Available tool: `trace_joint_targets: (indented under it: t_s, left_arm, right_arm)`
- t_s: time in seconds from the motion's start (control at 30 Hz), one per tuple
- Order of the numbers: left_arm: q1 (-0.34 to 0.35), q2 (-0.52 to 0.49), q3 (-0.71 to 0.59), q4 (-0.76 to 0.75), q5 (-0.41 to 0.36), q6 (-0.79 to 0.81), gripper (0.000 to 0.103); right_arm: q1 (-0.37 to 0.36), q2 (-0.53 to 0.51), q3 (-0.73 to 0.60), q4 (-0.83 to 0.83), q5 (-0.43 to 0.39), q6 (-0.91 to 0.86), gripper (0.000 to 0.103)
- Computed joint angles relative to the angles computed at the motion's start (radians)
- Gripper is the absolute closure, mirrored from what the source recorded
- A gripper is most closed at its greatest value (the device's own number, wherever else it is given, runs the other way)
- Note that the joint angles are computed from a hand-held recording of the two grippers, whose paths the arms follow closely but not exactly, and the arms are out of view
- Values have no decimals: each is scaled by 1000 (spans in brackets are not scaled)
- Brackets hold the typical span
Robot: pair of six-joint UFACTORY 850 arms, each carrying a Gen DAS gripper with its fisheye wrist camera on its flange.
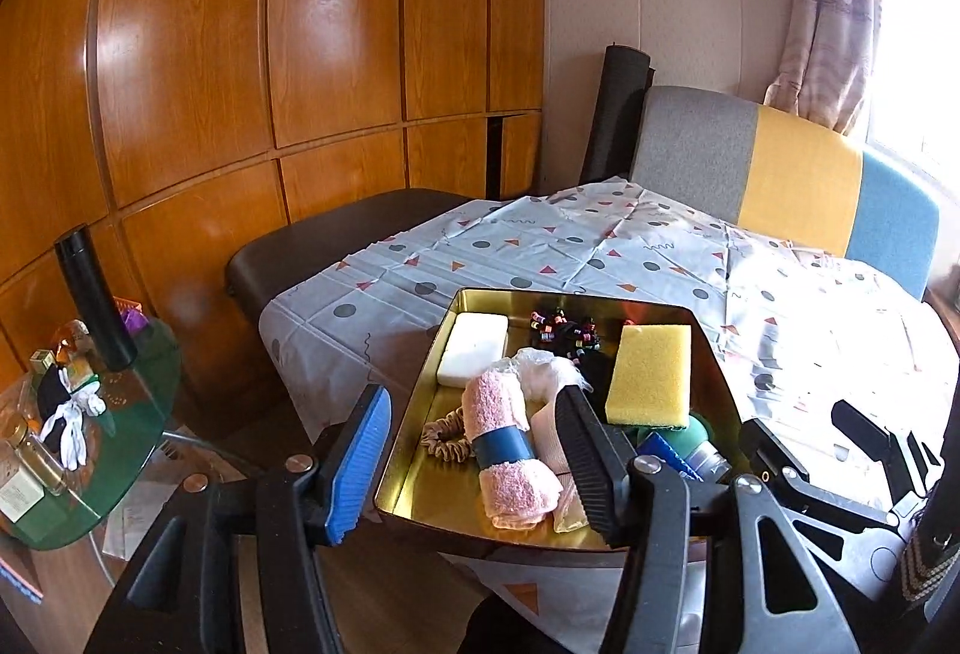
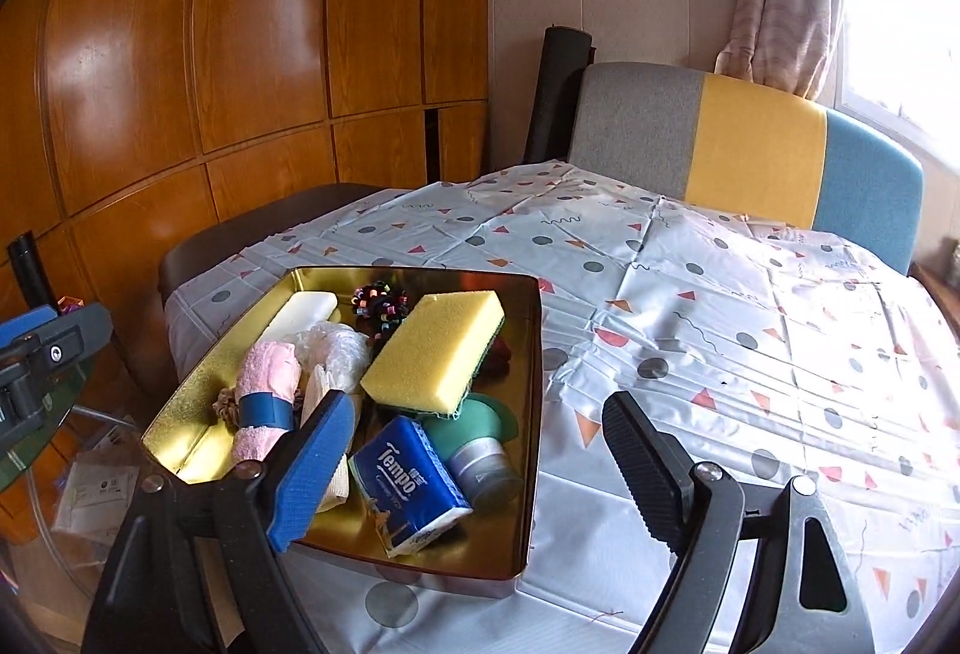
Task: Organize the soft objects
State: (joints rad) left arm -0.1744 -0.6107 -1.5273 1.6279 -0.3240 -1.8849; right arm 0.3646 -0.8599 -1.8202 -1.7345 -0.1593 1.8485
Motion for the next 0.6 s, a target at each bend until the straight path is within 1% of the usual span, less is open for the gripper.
trace_joint_targets:
  t_s: [0.1,0.23,0.6]
  left_arm:
    - [0,-2,-1,-7,-1,7,45]
    - [1,-1,0,-9,-1,7,45]
    - [4,-5,-3,-36,2,30,45]
  right_arm:
    - [2,5,10,-46,-3,46,18]
    - [3,6,14,-64,-5,64,18]
    - [7,2,12,-69,-1,65,18]
